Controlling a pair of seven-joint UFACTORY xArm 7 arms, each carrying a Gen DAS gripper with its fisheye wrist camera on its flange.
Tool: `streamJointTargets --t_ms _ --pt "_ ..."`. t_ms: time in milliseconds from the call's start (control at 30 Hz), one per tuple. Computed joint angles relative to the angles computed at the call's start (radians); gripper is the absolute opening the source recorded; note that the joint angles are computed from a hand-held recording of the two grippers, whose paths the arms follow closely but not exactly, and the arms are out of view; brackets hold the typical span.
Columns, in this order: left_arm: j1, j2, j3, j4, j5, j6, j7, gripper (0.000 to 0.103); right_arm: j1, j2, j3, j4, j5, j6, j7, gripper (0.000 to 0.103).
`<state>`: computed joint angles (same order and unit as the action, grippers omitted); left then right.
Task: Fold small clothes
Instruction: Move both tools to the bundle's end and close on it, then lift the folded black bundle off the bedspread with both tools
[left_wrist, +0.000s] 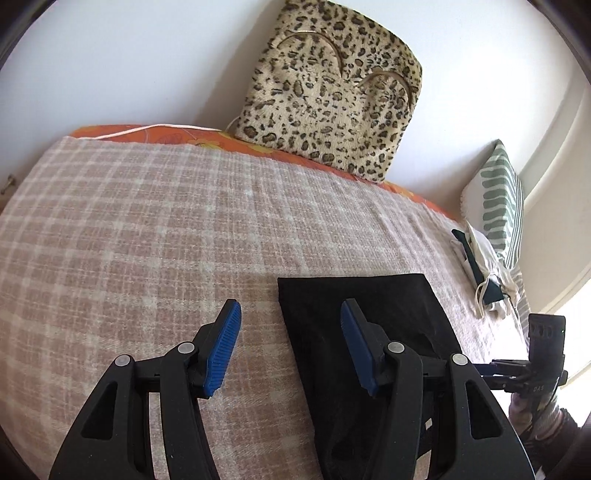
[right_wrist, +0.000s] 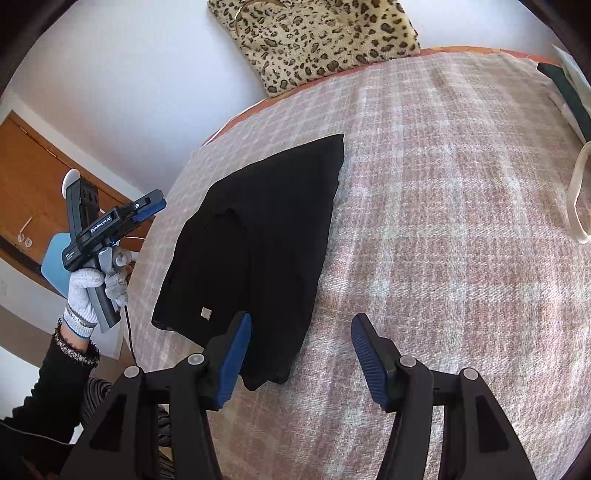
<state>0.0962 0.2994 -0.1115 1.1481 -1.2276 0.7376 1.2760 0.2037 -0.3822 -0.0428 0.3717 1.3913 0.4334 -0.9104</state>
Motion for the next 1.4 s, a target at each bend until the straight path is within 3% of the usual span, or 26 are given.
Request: streamJointTargets --t_ms 233,533,1000,1067,1133,1267,1400 --pt "0.025 0.115 -0.013 0.111 0.087 0.145 -0.14 0.055 -0.022 0.025 -0.024 -0.004 0.066 0.1 -0.032 0.06" --pt "0.049 0.238 -0.042 0.242 0.188 0.221 -0.316 0.055 -0.075 0.031 -0.009 -0.012 0.101 0.21 -0.065 0.06" --pt "0.072 0.333 -0.109 0.353 0.203 0.273 -0.317 0.053 -0.129 0.079 -0.024 -0.003 0.176 0.336 -0.133 0.061" --pt "0.063 0.341 -0.111 0.365 0.212 0.274 -0.319 0.048 -0.14 0.09 -0.025 -0.003 0.193 0.365 -0.145 0.059" --pt "0.057 0.349 -0.112 0.374 0.223 0.276 -0.326 0.034 -0.144 0.075 -0.01 -0.01 0.188 0.355 -0.145 0.058" --pt "0.072 0.352 -0.116 0.374 0.236 0.328 -0.32 0.033 -0.14 0.061 -0.001 -0.016 0.195 0.352 -0.139 0.058" --pt "0.066 0.337 -0.115 0.352 0.221 0.304 -0.299 0.032 -0.147 0.079 -0.006 -0.01 0.215 0.367 -0.152 0.057"
